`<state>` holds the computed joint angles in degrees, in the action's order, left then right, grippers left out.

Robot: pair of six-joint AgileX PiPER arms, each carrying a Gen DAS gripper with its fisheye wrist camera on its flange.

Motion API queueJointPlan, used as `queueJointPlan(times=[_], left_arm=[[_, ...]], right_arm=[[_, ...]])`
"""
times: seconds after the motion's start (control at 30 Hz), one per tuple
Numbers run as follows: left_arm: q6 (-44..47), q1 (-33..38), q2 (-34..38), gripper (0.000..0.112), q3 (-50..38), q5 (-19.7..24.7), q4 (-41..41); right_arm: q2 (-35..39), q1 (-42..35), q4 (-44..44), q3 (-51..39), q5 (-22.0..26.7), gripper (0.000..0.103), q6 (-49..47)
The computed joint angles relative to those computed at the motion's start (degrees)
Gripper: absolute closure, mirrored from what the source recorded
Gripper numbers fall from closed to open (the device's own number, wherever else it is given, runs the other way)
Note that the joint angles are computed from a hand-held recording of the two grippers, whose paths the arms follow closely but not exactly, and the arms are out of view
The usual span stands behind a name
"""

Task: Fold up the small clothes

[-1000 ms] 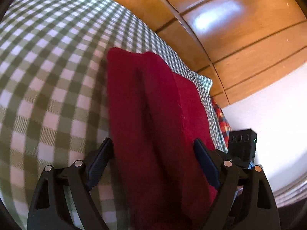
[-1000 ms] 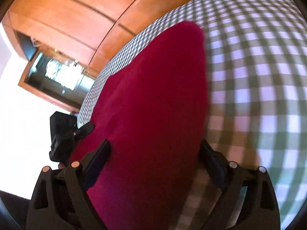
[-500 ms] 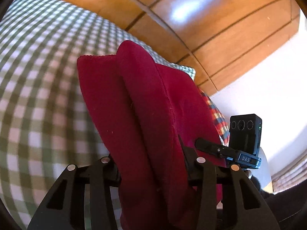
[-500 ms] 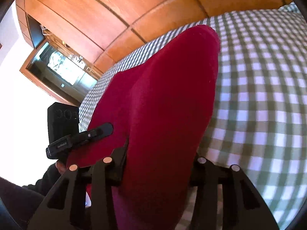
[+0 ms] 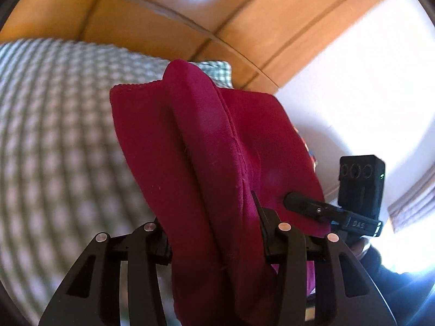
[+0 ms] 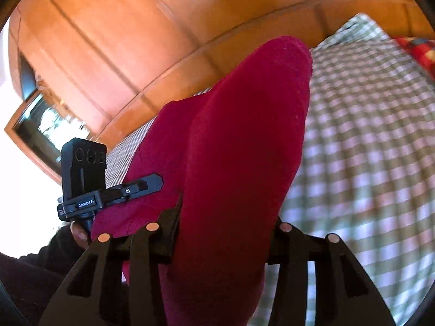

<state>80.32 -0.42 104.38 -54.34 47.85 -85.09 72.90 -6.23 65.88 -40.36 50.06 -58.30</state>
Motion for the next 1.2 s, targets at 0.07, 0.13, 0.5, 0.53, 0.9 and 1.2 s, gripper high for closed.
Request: queueJointPlan(times=[0.07,0.13,0.5,0.53,0.9,1.2], left_arm=[[-4.8,-3.7,2.6,0.068,-6.9,-2.2,3.5],[-11.6,-7.8,5.9,0.068,-15.5,-4.8,8.3],[-57.3,-19.5,31.8,0.071,-60.2,-7.4,50.3],[-60.3,-19.5,33.2,0.069,-62.1,-5.9,52.5],[-36.2,-21.5,9.7,0.064,-28.0,-28.8,31.9],[-62.4,-27.1,13.6,0.069,-23.1,-34.5,57.2]], right_arm=[[0.9,-4.0,0.1,-1.3,0.9,0.060,-0.6],[2.8,-8.8,0.8,-3.1,1.9,0.060,-1.8],[20.6,-15.6,-1.1,-11.1,-7.6,0.043,-0.5],[21.7,-16.0,0.2,-10.5,-8.0,0.033,-1.8],[0.9,-17.5,-3.4,-1.0,-15.3,0.048,-4.5],[-1.4,3.8,-25.0,5.8,-31.0,0.071,20.2]])
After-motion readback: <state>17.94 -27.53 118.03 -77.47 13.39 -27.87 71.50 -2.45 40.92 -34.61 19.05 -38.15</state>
